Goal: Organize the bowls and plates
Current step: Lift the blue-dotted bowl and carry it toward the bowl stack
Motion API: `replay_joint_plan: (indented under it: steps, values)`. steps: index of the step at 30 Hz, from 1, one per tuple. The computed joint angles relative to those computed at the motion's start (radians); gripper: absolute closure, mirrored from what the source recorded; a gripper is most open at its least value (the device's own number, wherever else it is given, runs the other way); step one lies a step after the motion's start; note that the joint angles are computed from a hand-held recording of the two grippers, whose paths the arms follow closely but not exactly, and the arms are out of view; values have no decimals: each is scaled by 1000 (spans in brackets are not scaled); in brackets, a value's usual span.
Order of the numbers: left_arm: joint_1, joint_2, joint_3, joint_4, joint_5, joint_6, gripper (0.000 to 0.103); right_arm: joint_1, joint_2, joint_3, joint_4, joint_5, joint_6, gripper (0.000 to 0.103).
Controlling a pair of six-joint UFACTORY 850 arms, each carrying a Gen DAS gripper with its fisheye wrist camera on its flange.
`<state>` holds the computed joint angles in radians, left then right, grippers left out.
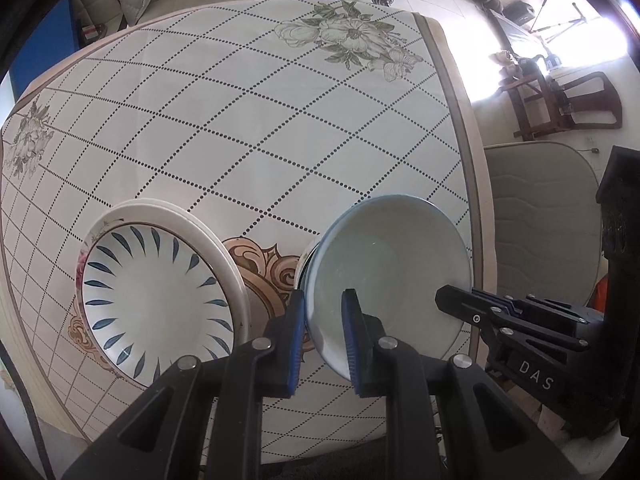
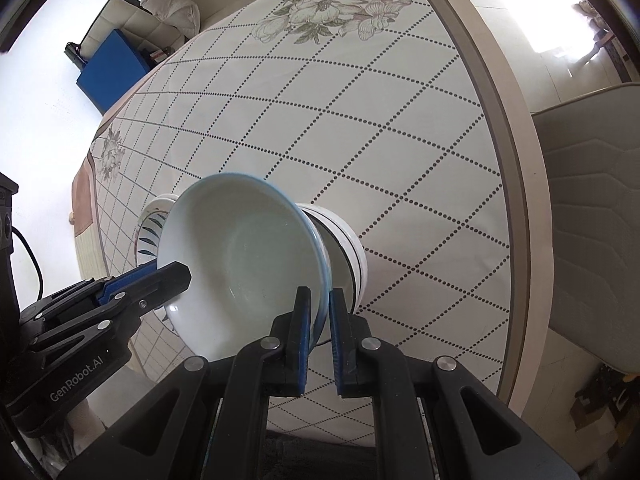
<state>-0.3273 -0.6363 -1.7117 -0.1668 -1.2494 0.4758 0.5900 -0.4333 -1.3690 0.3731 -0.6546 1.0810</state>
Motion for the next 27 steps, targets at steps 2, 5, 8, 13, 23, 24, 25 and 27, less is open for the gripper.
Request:
replay_joint_plan:
  steps: [2,5,8,13,23,24,25,27]
  values:
    - [-2,3,21,15,10,-1,87,5,-11,-2,-3,-4,-6,93]
    - [-7,9,52,40,23,-3,87,13,-31,-17,-30,-23,2,93]
    - [-11,15,79,55,39,-6,87,17,-46,-31,-59,-44,11,93]
    - [-2,1,73,38,34,-27,87,14,-46,-18,-46,-34,-2,93]
    - [5,-6,50,21,22,-43,86,13,-53,-44,-112,-52,32,95]
    - [6,-6,49,19,22,-44,86,13,-53,-44,-113,-55,28,96]
    - [6,-6,49,17,22,-45,86,12,-54,-45,-112,-57,21,96]
    - [8,-4,48,5,21,-45,86,9,-50,-33,-90,-42,5,97]
